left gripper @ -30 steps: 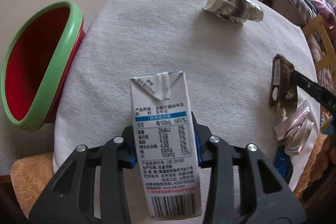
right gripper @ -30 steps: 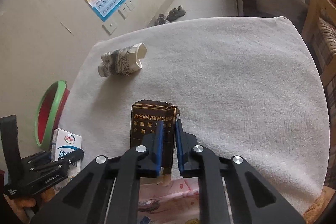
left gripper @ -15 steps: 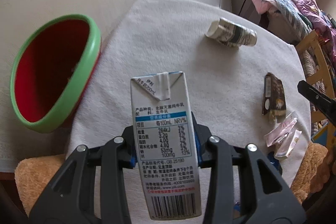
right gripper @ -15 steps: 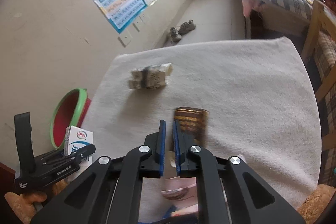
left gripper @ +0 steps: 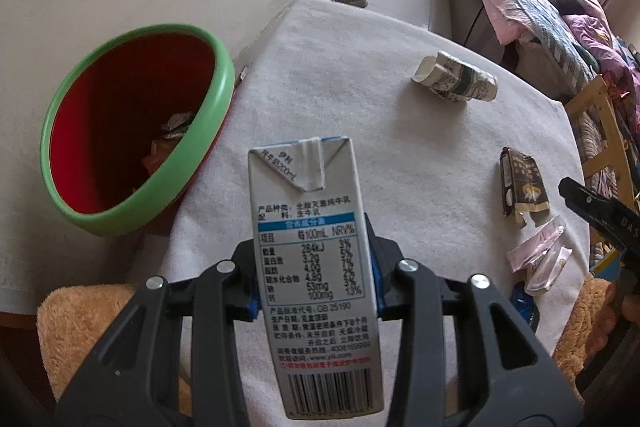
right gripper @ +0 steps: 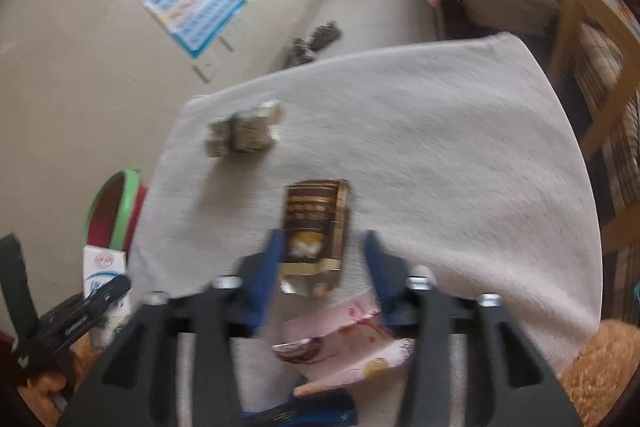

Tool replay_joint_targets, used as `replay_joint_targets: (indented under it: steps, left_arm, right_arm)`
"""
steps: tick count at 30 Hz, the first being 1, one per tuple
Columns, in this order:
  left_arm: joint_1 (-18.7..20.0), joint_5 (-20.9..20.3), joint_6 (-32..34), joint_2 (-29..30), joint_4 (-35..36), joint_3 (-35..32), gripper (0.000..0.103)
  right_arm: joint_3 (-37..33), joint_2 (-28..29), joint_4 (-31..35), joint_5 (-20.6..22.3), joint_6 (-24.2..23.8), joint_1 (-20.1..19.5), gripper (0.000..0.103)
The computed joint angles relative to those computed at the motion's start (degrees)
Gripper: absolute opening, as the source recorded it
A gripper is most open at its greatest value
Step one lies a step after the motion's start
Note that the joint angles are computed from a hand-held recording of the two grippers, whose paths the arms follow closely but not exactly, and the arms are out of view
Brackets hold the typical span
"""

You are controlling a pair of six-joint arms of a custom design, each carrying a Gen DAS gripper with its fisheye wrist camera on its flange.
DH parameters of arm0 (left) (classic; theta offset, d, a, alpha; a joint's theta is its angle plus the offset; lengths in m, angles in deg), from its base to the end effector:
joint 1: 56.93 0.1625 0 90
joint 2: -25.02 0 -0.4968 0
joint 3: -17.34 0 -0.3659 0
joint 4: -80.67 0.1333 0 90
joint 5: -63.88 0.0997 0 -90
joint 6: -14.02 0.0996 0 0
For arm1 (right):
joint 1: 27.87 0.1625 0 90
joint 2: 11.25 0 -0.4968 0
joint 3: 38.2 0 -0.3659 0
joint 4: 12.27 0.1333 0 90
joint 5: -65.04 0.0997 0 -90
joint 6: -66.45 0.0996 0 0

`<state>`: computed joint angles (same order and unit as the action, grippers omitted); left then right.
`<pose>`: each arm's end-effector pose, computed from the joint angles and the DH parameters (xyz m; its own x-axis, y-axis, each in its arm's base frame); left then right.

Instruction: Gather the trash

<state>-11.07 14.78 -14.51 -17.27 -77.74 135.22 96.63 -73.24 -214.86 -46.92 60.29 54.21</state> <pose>-0.2392 -0.5316 0.0552 -0.7565 0.1740 -0.6304 0.3752 0.9050 -0.2005 0.0294 -0.4857 0.2442 -0.8919 0.2808 0.3545 0.0103 0.7962 -0.6049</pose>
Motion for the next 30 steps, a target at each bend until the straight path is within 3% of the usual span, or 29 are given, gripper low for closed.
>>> replay_joint_targets:
  steps: [3,10,13,16,18,22,30]
  left_arm:
    - [0.4,-0.6,-0.3,0.2,0.0,0.0,0.037]
    - [0.7,-1.1,0.2,-0.2,-1.2,0.5,0.037]
    - [1.1,-1.3,0.1,-0.6,-1.3,0.9,0.038]
    - [1.6,-1.5,-0.4,-0.8,-1.2,1.2,0.037]
    - [1.9,-1.9,-0.8,-0.9,-1.3,1.3,0.037]
    - [2.1,-2.0,-0.3,-1.0,-2.1,1.3,0.037]
    - [2.2,-1.6,-1.0,-1.9,-3.7,2.2,0.038]
  right_arm:
    - [-2.3,1.9,2.1,-2.6,-0.1,0.9,0.065]
    - [-7.8,7.9,6.2,-12.7,-1.4,3.6,0.065]
    - [-8.1,8.7,6.4,-13.5,-0.2,3.2,0.065]
    - [-8.3,9.8,5.2,-15.4,-2.6,3.8,0.06]
    - [-8.1,9.3,5.7,-14.0,-3.0,3.7,0.048]
    - [-7.8,8.7,6.2,-12.8,-3.2,3.7,0.046]
    - [-4.1,4.4,3.7,-5.3,-3.0,3.7,0.046]
